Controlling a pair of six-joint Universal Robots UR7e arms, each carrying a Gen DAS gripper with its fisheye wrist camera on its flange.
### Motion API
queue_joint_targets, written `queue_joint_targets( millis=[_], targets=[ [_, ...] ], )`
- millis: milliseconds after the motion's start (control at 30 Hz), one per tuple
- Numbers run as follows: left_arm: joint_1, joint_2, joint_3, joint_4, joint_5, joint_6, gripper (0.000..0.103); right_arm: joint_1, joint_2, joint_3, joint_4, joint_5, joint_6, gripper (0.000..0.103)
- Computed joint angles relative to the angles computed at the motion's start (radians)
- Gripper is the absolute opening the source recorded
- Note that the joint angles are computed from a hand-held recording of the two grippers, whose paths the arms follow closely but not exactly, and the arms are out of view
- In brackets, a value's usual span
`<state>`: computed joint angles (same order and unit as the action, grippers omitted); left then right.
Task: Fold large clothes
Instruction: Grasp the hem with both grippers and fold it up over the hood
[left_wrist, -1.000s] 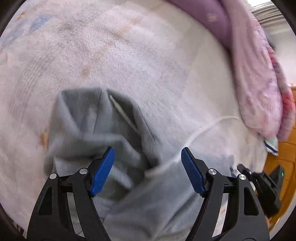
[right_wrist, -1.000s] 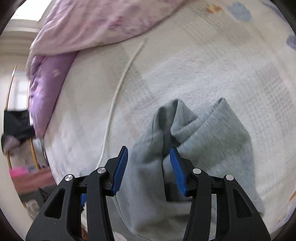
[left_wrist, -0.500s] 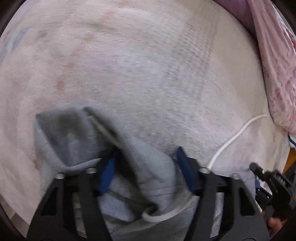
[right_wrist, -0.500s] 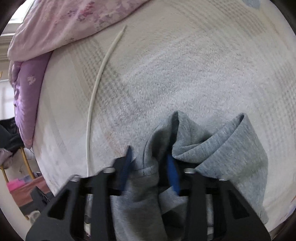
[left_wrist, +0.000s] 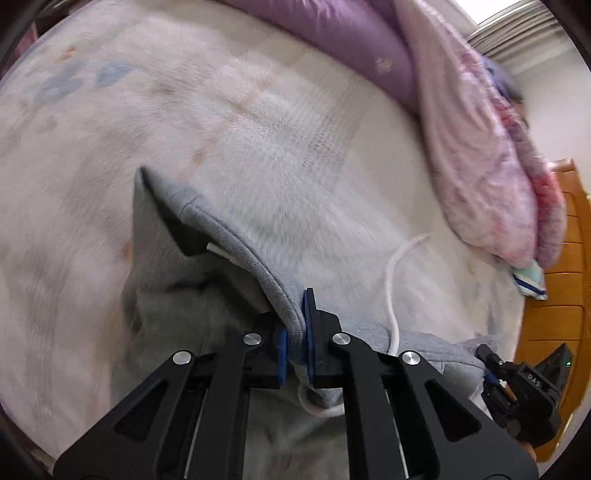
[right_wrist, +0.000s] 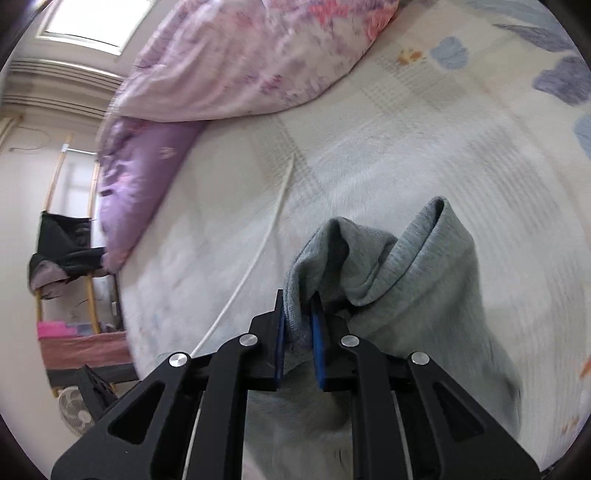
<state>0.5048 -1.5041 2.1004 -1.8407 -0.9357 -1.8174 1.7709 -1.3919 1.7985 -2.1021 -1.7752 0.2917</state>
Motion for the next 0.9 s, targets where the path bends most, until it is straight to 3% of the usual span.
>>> queue_joint_targets(
  millis=[133, 200, 333, 500, 633, 900],
  targets=[
    [-0.163, -0.02, 0.014, 0.092, -0.052, -0.16, 0.007, 0.028, -0.15, 0.082, 0.073, -0.004, 0.012, 0.011],
    [-0.202, -0.028, 0.025, 0.096, -0.07, -0.187, 0.007, 0.032, -0.222, 0.126, 0.114, -0.001, 0.051, 0.011],
    [-0.338, -0.033, 0.063, 0.148, -0.138, -0.338, 0.007, 0.047, -0.368, 0.218, 0.208, -0.056, 0.094, 0.01],
    [-0.442, -0.05, 0.186, 0.058, -0.28, -0.474, 0.007, 0.02, -0.502, 0.329, 0.311, -0.12, 0.115, 0.01],
    [-0.506, -0.031, 0.274, -0.042, -0.376, -0.528, 0.007, -0.037, -0.576, 0.404, 0.351, -0.145, 0.088, 0.01],
    [-0.518, 0.022, 0.315, -0.115, -0.411, -0.563, 0.006, -0.101, -0.641, 0.47, 0.349, -0.166, 0.0, 0.01]
  ],
)
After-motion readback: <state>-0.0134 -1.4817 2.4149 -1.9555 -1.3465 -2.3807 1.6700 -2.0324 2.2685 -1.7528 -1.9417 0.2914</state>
